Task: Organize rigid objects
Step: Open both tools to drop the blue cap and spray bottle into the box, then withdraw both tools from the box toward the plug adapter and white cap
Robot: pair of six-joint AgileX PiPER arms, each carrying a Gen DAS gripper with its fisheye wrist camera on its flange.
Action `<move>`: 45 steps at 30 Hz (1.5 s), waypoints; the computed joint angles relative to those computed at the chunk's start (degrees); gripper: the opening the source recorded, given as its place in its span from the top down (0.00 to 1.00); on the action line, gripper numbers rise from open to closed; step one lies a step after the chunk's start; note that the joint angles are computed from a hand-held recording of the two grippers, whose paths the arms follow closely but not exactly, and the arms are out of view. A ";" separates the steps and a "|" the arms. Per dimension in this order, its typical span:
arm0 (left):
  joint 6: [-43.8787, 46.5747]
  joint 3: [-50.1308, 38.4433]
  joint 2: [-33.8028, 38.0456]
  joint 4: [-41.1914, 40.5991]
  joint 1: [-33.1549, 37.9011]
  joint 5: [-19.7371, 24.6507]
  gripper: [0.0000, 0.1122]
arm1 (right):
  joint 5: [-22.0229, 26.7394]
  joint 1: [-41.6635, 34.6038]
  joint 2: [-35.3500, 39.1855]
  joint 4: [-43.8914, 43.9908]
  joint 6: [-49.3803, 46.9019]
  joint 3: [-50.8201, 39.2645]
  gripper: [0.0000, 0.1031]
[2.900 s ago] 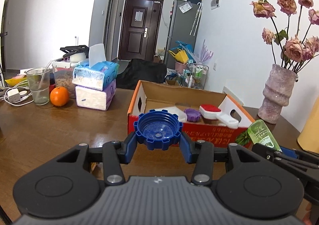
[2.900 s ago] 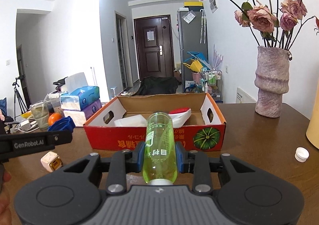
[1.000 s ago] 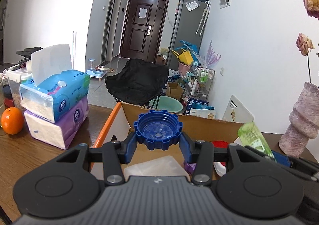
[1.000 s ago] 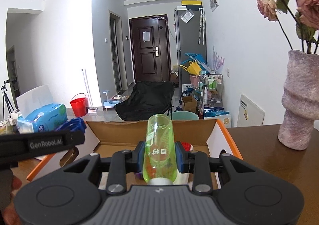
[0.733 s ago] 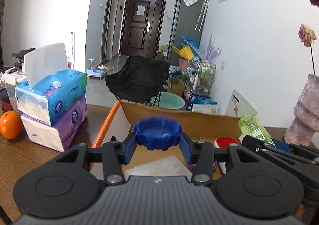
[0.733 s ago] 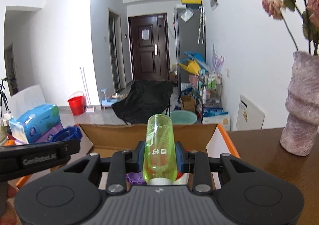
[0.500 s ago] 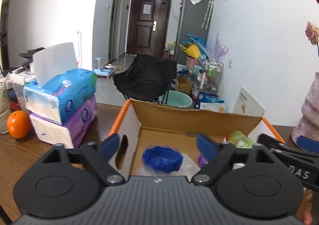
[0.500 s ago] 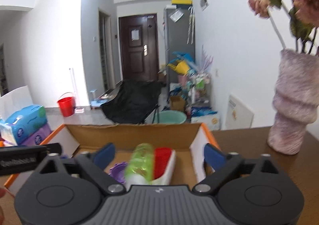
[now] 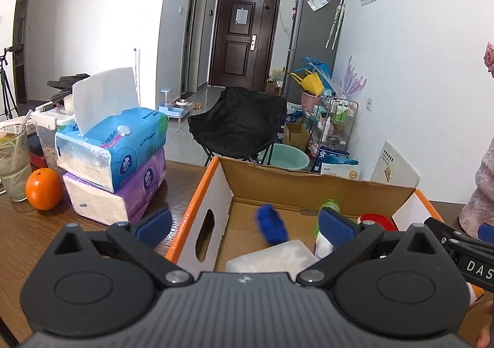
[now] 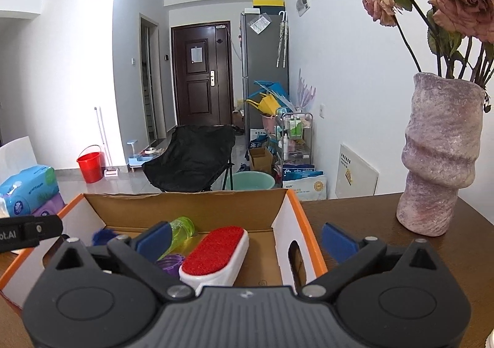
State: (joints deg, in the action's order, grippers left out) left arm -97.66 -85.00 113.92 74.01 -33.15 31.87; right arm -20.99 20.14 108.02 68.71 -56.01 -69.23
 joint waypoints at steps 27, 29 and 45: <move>-15.07 23.76 -15.71 10.72 -8.37 7.55 0.08 | -8.66 2.65 -21.02 -18.98 17.10 27.34 0.00; -16.14 25.85 -17.05 10.86 -9.11 8.46 0.08 | -9.44 2.96 -23.14 -18.65 17.23 30.04 0.00; -20.60 41.36 -28.18 7.60 -15.03 15.58 0.08 | -12.56 1.96 -37.14 -12.44 15.47 47.87 0.00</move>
State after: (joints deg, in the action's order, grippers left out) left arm -118.26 -43.64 85.74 81.61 -48.18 47.45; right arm -33.56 22.10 70.88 56.28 -40.55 -21.36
